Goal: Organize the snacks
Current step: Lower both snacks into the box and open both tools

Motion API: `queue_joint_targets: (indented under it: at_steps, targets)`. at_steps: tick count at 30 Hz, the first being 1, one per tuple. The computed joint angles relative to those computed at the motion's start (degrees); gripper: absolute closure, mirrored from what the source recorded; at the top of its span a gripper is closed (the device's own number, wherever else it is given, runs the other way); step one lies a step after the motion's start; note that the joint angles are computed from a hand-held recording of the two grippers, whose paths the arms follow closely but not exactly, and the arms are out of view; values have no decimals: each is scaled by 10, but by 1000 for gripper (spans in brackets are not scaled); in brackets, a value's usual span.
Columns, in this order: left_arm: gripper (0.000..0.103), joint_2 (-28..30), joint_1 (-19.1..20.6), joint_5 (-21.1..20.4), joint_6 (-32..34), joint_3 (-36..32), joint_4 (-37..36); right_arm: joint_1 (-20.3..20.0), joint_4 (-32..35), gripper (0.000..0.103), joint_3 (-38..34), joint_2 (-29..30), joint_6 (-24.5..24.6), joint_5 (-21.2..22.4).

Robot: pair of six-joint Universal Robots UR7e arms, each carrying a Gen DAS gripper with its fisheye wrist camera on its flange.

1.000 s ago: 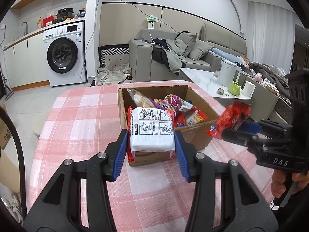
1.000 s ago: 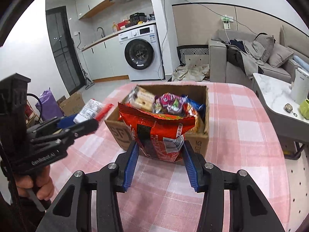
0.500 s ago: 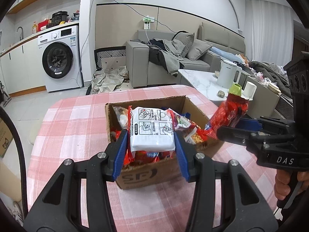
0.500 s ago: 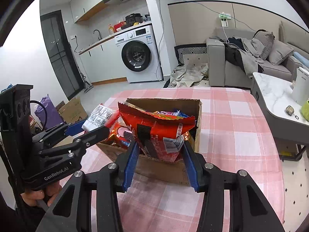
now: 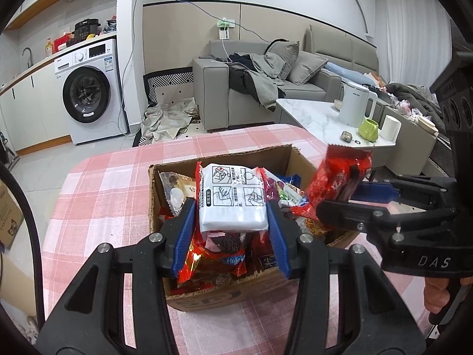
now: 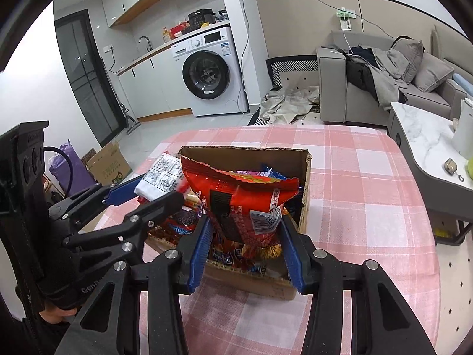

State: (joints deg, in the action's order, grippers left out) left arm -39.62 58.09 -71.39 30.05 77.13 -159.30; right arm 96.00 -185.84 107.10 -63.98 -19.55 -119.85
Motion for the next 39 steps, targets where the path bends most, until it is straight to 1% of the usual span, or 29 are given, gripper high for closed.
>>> queue_joint_targets:
  at_steps: [4, 12, 21, 25, 26, 28, 29, 30, 31, 32, 33, 35, 36, 38, 39]
  targets:
    - [59, 13, 2, 3, 4, -13, 10, -5, 26, 56, -20, 10, 4, -6]
    - [59, 36, 12, 8, 5, -42, 29, -17, 50, 56, -49, 23, 2, -10]
    - [58, 52, 22, 9, 14, -62, 32, -23, 49, 56, -63, 34, -8, -13]
    - [57, 60, 28, 3, 3, -79, 45, -23, 23, 55, -50, 27, -30, 8]
    - [57, 60, 30, -1, -2, -82, 50, -21, 17, 54, -48, 27, -35, 4]
    - [53, 58, 31, -5, -6, -84, 48, -20, 1, 52, -40, 24, -49, 4]
    - [46, 57, 31, -1, -4, -82, 41, -21, -4, 52, -36, 22, -54, 9]
    - [41, 56, 31, 2, -1, -78, 30, -22, -14, 50, -29, 17, -62, 18]
    - [38, 52, 29, 4, 0, -73, 23, -22, -21, 43, -24, 15, -66, 22]
    - [34, 49, 29, 2, 0, -68, 18, -22, -28, 35, -19, 12, -69, 25]
    - [28, 45, 30, -3, 0, -64, 15, -23, -40, 32, -12, 9, -73, 30]
    - [24, 34, 31, -13, 2, -52, 8, -23, -50, 26, -1, 4, -80, 36]
    - [24, 29, 31, -18, 4, -46, 4, -23, -56, 24, 5, 2, -84, 40]
    - [21, 16, 29, -21, 7, -28, -6, -24, -72, 17, 17, -2, -91, 50]
    - [19, 10, 28, -21, 8, -19, -11, -25, -85, 15, 25, -4, -95, 55]
